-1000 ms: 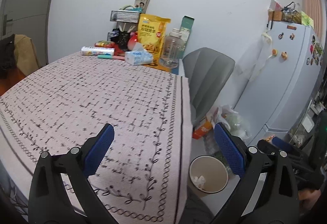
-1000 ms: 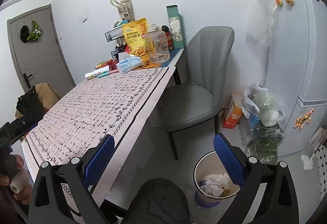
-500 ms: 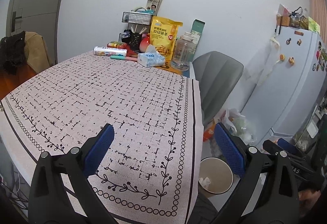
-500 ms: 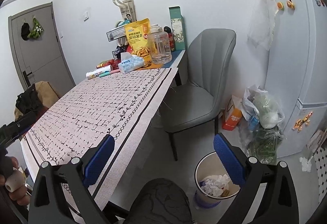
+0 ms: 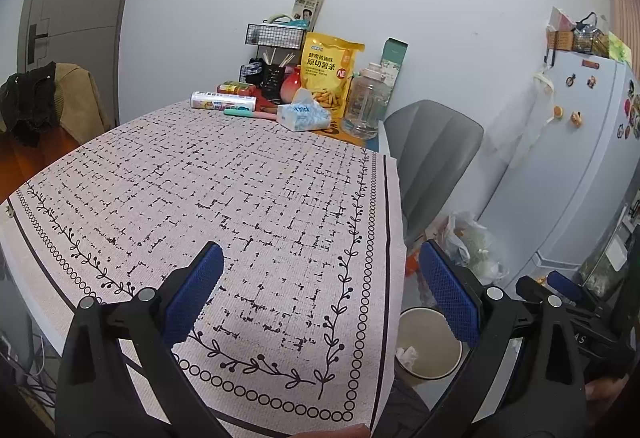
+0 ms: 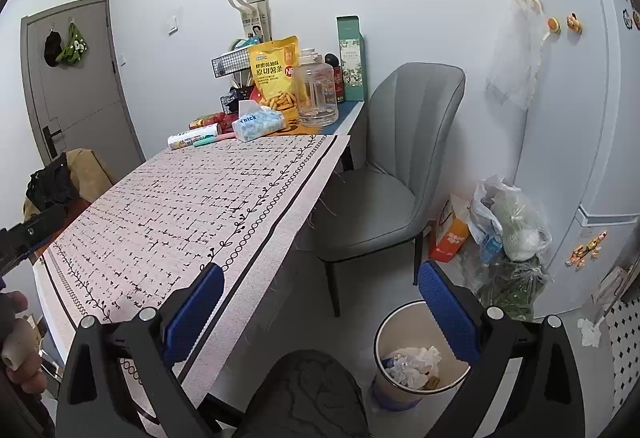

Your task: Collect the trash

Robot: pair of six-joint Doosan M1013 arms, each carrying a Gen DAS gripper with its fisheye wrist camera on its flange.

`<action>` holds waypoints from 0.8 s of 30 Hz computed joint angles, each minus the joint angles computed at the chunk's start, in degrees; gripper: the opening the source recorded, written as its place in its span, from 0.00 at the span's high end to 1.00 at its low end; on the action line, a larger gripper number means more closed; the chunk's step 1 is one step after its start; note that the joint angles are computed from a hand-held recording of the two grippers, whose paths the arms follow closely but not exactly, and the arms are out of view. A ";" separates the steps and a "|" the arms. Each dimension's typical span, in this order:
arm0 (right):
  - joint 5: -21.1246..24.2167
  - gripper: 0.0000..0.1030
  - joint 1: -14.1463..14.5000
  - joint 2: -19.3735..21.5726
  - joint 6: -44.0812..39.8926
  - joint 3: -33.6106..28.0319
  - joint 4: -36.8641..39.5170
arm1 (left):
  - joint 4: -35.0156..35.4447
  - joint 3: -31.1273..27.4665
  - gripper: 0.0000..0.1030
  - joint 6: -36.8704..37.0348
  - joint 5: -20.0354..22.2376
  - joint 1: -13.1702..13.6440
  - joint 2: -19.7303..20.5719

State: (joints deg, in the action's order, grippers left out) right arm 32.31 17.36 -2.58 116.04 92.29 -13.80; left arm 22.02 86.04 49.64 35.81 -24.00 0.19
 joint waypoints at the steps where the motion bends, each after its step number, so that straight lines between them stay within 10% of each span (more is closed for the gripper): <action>1: 0.02 0.07 0.01 0.04 0.35 -0.03 -0.16 | 0.10 -0.03 0.06 -0.06 0.13 0.00 0.01; 24: 1.42 0.07 1.36 1.27 3.04 -1.00 -3.37 | 2.78 -0.35 0.06 -2.88 3.01 0.34 0.08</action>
State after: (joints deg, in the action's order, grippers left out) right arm 33.73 18.71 -1.31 119.08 91.29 -17.17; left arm 24.80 85.69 46.75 38.82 -23.65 0.27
